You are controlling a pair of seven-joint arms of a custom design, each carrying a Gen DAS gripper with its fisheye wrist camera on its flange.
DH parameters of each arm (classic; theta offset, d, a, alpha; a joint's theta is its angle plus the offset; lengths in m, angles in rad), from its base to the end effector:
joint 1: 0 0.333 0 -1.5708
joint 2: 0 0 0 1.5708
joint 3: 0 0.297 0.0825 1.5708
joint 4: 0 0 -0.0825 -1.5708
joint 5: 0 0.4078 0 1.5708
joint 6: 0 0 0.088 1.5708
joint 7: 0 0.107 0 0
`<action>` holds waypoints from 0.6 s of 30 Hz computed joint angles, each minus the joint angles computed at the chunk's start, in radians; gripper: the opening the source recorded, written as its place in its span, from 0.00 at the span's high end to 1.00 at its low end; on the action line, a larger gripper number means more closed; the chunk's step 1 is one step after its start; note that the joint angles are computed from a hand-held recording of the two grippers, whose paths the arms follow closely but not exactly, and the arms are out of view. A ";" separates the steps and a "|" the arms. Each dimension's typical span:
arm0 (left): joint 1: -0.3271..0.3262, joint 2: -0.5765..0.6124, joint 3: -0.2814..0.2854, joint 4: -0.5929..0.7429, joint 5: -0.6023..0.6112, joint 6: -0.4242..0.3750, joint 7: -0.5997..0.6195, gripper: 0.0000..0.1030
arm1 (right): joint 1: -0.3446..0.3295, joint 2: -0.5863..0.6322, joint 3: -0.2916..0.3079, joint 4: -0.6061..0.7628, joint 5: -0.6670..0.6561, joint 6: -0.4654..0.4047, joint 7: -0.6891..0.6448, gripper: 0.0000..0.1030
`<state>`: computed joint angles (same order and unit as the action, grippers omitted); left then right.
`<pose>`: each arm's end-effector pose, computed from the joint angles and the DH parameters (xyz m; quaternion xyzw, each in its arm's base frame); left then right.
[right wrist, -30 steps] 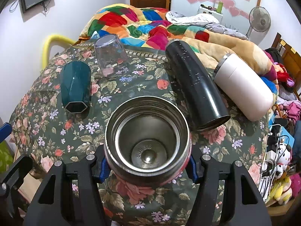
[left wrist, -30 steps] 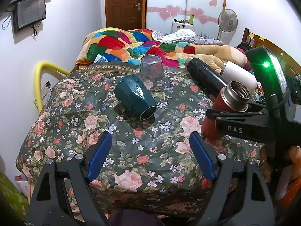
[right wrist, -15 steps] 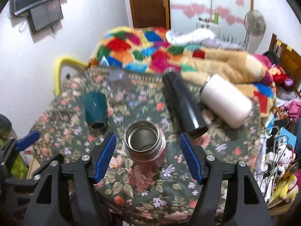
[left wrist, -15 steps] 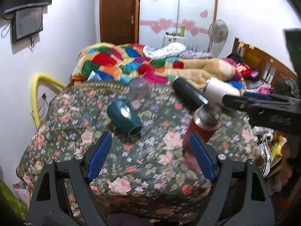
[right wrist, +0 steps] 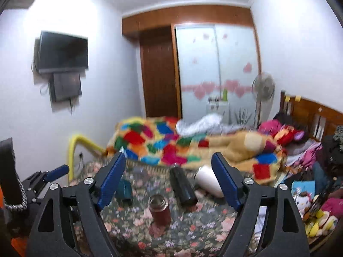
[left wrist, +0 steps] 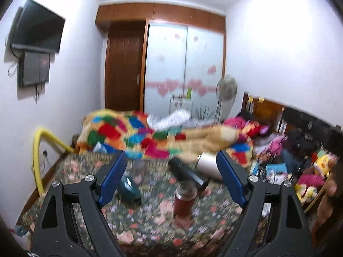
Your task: Flip cup upright
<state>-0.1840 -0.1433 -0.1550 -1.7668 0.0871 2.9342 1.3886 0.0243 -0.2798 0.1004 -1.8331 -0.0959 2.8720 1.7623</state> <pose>0.5401 -0.2053 0.7557 -0.4884 0.6247 -0.5048 0.3411 0.5237 0.0817 0.7881 -0.5652 0.5521 -0.3994 0.4649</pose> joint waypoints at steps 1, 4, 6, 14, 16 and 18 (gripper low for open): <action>0.009 -0.025 -0.008 -0.021 0.024 0.033 -0.024 0.14 | -0.020 -0.020 0.018 -0.023 -0.031 0.032 0.030 0.19; 0.053 -0.091 -0.041 -0.077 0.116 0.102 -0.121 0.10 | -0.090 -0.068 0.076 -0.076 -0.103 0.096 0.113 0.18; 0.080 -0.121 -0.059 -0.103 0.170 0.123 -0.180 0.06 | -0.120 -0.090 0.100 -0.101 -0.118 0.125 0.142 0.16; 0.134 -0.186 -0.096 -0.154 0.317 0.105 -0.340 0.00 | -0.179 -0.149 0.143 -0.172 -0.109 0.154 0.161 0.00; 0.114 -0.190 -0.080 -0.161 0.312 0.094 -0.336 0.00 | -0.164 -0.168 0.128 -0.191 -0.088 0.144 0.145 0.00; 0.110 -0.192 -0.077 -0.164 0.316 0.089 -0.340 0.00 | -0.170 -0.172 0.133 -0.196 -0.078 0.139 0.141 0.00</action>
<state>-0.0742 -0.3355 -0.2316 -1.9308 0.4029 3.0234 1.0487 -0.1459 -0.4516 0.2335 -2.0289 -0.1736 3.0107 1.9031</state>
